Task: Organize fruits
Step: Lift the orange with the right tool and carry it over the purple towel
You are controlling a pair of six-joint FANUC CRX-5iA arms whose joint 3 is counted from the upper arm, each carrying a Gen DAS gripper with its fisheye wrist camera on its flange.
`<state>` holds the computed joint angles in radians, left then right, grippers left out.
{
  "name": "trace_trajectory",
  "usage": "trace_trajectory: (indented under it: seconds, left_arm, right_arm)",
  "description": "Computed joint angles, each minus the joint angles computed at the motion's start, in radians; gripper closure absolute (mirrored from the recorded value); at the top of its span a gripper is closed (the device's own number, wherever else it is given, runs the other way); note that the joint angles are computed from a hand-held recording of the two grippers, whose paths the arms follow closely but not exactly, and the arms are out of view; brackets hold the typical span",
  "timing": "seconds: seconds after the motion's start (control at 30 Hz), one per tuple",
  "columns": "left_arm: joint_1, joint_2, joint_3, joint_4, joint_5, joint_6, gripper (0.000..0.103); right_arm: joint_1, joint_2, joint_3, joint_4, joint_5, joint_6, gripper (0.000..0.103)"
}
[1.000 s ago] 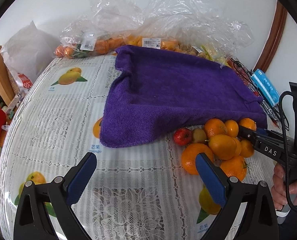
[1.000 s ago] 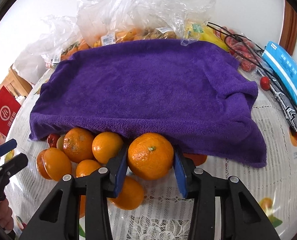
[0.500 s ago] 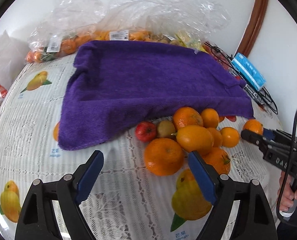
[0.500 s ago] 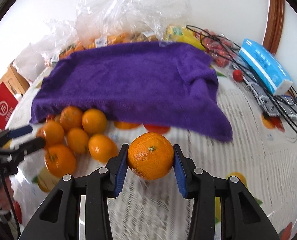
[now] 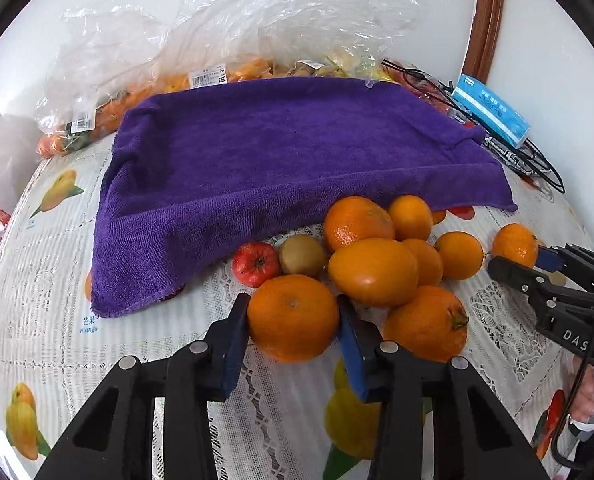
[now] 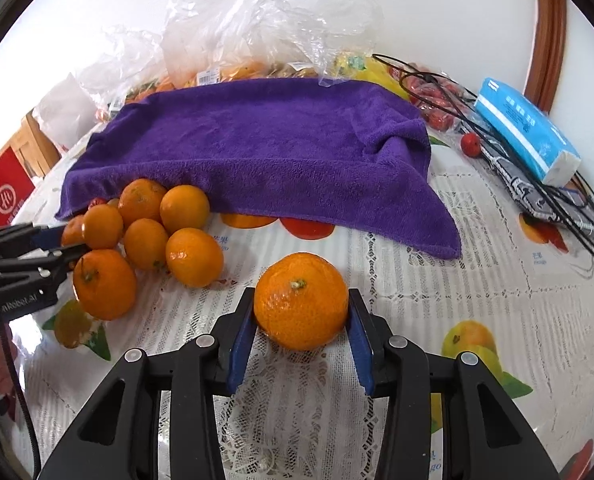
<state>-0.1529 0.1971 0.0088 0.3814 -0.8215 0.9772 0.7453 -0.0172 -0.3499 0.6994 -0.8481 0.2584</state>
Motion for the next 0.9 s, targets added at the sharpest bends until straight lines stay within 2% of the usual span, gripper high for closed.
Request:
trace_trajectory:
  seconds: [0.17,0.37,0.6,0.9]
  left_arm:
    - [0.025,-0.002,-0.005,0.035,-0.029,0.001,0.064]
    - [0.057,-0.045,-0.042,0.044,-0.03,0.019,0.064]
    - [0.083,-0.105,-0.096,0.062,-0.028,0.002,0.064]
    - [0.096,-0.154,-0.105,0.11,-0.047,0.005,0.064]
  right_arm:
    - [0.004,-0.009,-0.004,0.003,-0.006,-0.019,0.06]
    - [0.024,-0.013,0.005,-0.003,-0.051,-0.065,0.06]
    - [0.078,-0.022,-0.002,0.021,-0.115,-0.106,0.06]
    - [0.121,-0.065,0.008,0.044,-0.164,-0.145,0.06]
